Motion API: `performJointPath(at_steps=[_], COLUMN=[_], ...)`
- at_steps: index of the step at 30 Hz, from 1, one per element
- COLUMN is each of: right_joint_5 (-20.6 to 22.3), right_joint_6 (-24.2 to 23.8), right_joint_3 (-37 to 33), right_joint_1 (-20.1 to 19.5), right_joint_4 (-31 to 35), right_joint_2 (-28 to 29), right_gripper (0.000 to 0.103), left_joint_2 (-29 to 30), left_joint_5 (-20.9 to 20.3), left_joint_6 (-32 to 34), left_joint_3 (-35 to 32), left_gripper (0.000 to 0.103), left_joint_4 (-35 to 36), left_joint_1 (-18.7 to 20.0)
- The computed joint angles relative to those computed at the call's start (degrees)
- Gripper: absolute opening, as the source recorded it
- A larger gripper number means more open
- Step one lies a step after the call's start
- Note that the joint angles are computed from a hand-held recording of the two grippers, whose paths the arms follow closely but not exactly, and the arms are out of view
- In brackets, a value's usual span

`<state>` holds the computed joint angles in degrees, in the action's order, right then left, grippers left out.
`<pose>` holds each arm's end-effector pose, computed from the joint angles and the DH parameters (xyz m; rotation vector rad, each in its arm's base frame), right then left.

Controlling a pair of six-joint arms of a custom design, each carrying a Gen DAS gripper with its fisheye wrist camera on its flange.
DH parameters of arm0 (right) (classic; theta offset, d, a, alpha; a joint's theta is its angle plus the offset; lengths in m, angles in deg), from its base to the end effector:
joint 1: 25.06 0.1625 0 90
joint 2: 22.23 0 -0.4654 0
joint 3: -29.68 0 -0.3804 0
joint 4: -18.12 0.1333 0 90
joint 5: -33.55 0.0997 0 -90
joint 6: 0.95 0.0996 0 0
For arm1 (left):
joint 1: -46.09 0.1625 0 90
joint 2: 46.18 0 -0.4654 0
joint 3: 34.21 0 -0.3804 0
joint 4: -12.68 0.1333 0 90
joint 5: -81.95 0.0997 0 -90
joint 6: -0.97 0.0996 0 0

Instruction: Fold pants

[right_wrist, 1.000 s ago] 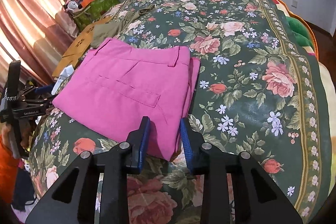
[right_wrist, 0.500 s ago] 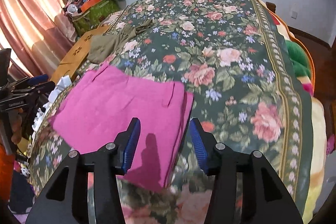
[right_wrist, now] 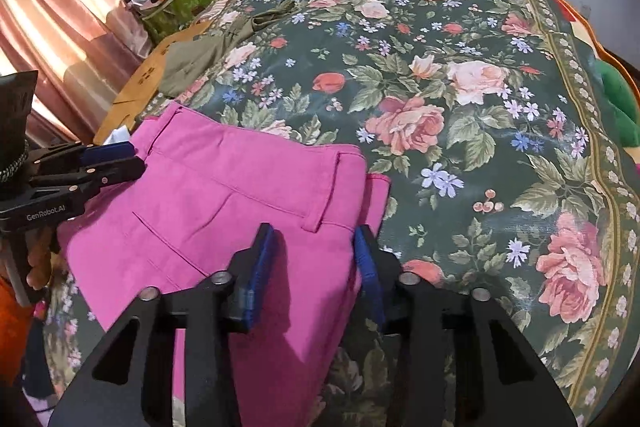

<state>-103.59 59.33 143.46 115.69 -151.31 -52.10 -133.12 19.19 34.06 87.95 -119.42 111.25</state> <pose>0.4548 -0.2937 -0.0593 -0.1642 -2.4812 0.8390 -0.0247 -0.4792 0.3319 1.2528 2.3434 -0.1130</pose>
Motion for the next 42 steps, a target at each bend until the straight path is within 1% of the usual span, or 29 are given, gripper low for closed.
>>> performJointPath(at_steps=[3, 7, 9, 13, 14, 15, 16, 17, 19, 21, 23, 24, 28, 29, 31, 34, 35, 37, 40, 42], right_joint_5=[0.24, -0.01, -0.49, -2.40, -2.61, -2.88, -3.03, -3.28, -4.15, -4.93, -5.87, -5.75, -2.15, -1.29, 0.84, 3.35, 3.63, 3.92, 4.84, 5.51], right_joint_6=[0.17, -0.04, -0.09, 0.94, 1.09, 1.59, 1.76, 1.85, 2.32, 3.27, 4.62, 5.12, 7.41, 7.69, 7.56, 7.14, 6.44, 5.08, 3.14, 2.30], right_joint_3=[0.21, -0.40, -1.29, -4.15, -4.44, -4.92, -5.07, -5.10, -5.19, -5.21, -4.88, -4.38, -2.06, -1.35, 1.31, 3.81, 4.12, 3.65, 3.92, 4.47], right_joint_1=[-0.11, -0.14, 0.01, 1.20, 1.32, 1.71, 2.02, 2.33, 3.11, 3.77, 4.28, 4.25, 2.69, 2.37, 1.42, 0.33, 0.02, -0.29, -0.92, -1.48], right_joint_4=[0.26, 2.90, 5.62, 15.25, 16.46, 18.23, 18.81, 18.84, 18.81, 18.60, 17.77, 16.67, 12.68, 10.80, 2.62, -5.56, -7.14, -7.05, -9.79, -12.58], right_joint_2=[0.05, -0.28, -0.41, -0.97, -1.13, -1.41, -1.65, -1.77, -1.97, -2.05, -1.92, -1.85, -1.74, -1.59, -1.17, -0.78, -0.58, -0.33, 0.15, 0.48], right_gripper=[0.030, 0.030, 0.030, 0.032, 0.036, 0.042, 0.045, 0.049, 0.058, 0.074, 0.081, 0.083, 0.083, 0.083, 0.083, 0.083, 0.083, 0.083, 0.078, 0.070], left_joint_2=[-0.41, -0.70, -0.77, -1.70, -2.05, -2.43, -3.06, -3.43, -4.05, -4.17, -3.93, -3.68, -1.68, -1.04, -0.11, 0.78, 0.95, 1.63, 2.69, 3.04], left_joint_5=[0.90, 2.41, 2.48, 1.76, 1.85, 2.09, 1.96, 1.55, 0.12, -1.50, -2.62, -2.80, -2.45, -2.45, -3.18, -3.56, -3.64, -4.38, -5.46, -5.86], left_joint_6=[1.18, 2.27, 2.33, 1.44, 1.33, 1.35, 1.57, 1.55, 0.76, -0.28, -1.54, -1.99, -4.82, -5.80, -7.15, -7.23, -7.28, -7.93, -8.95, -9.16], left_joint_3=[1.72, 3.19, 3.07, 1.98, 1.88, 1.85, 1.61, 1.17, -0.36, -2.01, -3.47, -4.00, -5.70, -6.05, -6.50, -6.37, -6.31, -6.96, -8.11, -8.26], left_gripper=[0.043, 0.043, 0.043, 0.043, 0.043, 0.044, 0.044, 0.047, 0.058, 0.078, 0.083, 0.083, 0.083, 0.083, 0.083, 0.083, 0.083, 0.083, 0.083, 0.082], left_joint_4=[-3.41, -5.74, -5.43, -3.09, -2.99, -3.20, -3.21, -2.75, -1.21, 0.48, 1.88, 2.64, 6.51, 7.70, 9.73, 10.56, 10.40, 11.32, 13.19, 13.24], left_joint_1=[0.06, -0.78, -0.94, -1.15, -1.32, -1.54, -1.69, -1.65, -1.25, -0.52, 0.26, 0.54, 2.12, 2.62, 3.57, 4.08, 4.14, 4.25, 4.52, 4.63])
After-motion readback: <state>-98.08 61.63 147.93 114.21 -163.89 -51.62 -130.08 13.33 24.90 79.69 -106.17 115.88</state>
